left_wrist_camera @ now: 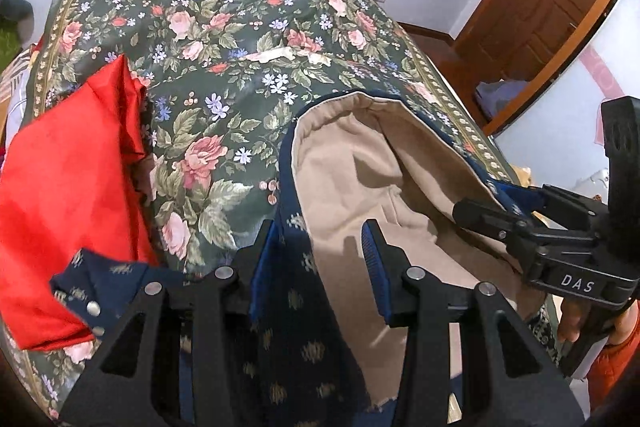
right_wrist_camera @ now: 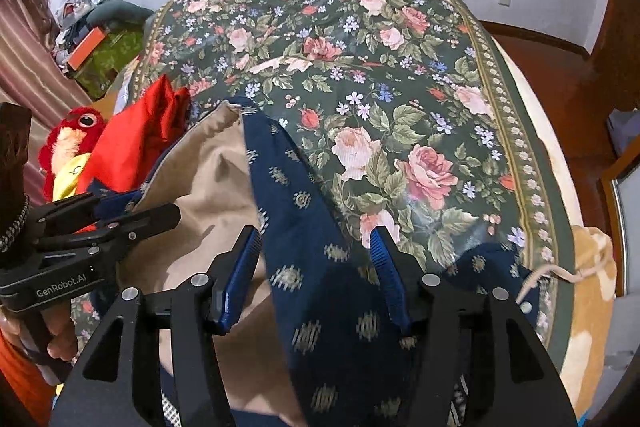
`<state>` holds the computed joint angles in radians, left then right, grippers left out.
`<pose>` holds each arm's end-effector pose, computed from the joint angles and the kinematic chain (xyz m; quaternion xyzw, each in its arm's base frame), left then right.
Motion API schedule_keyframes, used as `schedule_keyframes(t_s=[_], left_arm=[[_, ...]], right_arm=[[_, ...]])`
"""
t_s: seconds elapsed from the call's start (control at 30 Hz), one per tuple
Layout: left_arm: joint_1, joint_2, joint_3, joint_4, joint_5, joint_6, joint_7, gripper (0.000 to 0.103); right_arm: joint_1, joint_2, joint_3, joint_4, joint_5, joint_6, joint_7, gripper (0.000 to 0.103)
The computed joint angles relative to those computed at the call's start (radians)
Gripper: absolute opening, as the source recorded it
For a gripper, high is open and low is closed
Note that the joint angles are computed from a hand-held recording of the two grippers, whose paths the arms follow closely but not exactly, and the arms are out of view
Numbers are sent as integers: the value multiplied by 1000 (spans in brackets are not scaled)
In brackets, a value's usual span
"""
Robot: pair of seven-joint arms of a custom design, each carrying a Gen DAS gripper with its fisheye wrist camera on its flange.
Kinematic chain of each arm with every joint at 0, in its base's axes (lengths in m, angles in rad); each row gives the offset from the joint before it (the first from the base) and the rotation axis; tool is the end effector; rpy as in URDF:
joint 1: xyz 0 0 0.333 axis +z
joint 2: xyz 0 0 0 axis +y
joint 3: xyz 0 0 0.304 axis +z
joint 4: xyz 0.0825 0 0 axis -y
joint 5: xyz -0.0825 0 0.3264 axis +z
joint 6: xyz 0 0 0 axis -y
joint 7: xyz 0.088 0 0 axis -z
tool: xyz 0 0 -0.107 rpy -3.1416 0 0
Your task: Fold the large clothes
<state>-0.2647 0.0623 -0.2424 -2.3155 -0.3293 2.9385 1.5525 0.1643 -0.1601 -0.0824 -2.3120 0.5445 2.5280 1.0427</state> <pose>0.4613 -0.2309 0.4070 -0.6140 0.7360 -0.2779 0.0639 0.4705 0.0320 0.4673 -0.7513 0.6032 -0.0447 0.2639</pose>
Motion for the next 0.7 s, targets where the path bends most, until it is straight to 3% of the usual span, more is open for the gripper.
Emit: schedule_keyframes(t_s=[0.03, 0.1, 0.17, 0.27, 0.33, 0.4, 0.53, 0.7], left_arm=[[0, 9, 1, 7, 2, -1, -1, 42], [2, 20, 1, 15, 2, 1, 10, 42], [-5, 22, 9, 12, 40, 15, -16, 41], [0, 21, 1, 12, 26, 14, 6, 26], [-1, 10, 2, 1, 28, 22, 4, 10], [4, -6, -2, -8, 0, 18, 23, 8], [1, -88, -17, -38, -228, -12, 210, 7], [-53, -221, 5, -123, -308, -14, 298, 7]], right_arm=[[2, 4, 0, 0, 5, 6, -6, 52], [5, 8, 1, -2, 16, 30, -25, 36], [7, 7, -1, -1, 25, 33, -47, 29], [4, -3, -3, -3, 38, 37, -56, 20], [6, -15, -10, -1, 55, 27, -72, 17], [8, -29, -18, 1, 68, 13, -89, 13], [11, -93, -34, -17, 74, -32, -116, 12], [32, -233, -74, -108, 103, -62, -147, 12]])
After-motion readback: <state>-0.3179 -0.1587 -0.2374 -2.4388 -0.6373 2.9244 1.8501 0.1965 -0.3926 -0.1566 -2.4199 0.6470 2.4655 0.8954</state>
